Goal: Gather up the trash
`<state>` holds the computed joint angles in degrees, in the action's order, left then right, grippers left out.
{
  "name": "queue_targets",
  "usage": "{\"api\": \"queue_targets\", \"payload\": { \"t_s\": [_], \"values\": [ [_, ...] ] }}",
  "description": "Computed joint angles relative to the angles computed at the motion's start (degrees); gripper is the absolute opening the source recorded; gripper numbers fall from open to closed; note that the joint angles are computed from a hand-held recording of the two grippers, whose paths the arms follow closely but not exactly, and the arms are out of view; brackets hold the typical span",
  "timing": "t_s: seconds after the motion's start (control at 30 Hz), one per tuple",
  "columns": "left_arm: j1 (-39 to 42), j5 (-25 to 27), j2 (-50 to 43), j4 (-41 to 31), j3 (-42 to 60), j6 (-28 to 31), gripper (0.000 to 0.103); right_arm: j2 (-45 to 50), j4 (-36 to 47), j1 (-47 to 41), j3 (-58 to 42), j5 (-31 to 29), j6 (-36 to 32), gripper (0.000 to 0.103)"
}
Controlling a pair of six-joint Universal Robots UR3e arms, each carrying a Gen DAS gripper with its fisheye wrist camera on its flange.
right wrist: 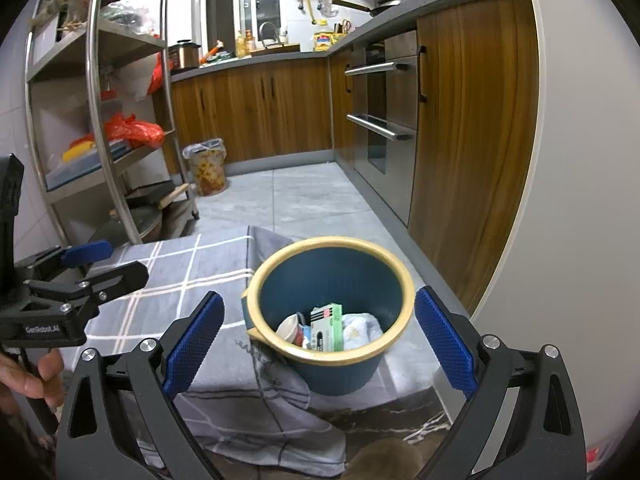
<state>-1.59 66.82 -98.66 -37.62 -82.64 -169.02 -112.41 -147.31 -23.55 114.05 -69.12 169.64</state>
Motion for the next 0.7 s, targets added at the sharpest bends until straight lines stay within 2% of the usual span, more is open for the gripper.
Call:
{"api": "queue_targets", "payload": {
  "t_s": [0.7],
  "values": [
    [0.09, -0.38, 0.48, -0.17, -0.35, 0.54, 0.097, 0.36, 0.0, 0.78, -0.44, -0.52, 0.41, 0.096]
  ]
}}
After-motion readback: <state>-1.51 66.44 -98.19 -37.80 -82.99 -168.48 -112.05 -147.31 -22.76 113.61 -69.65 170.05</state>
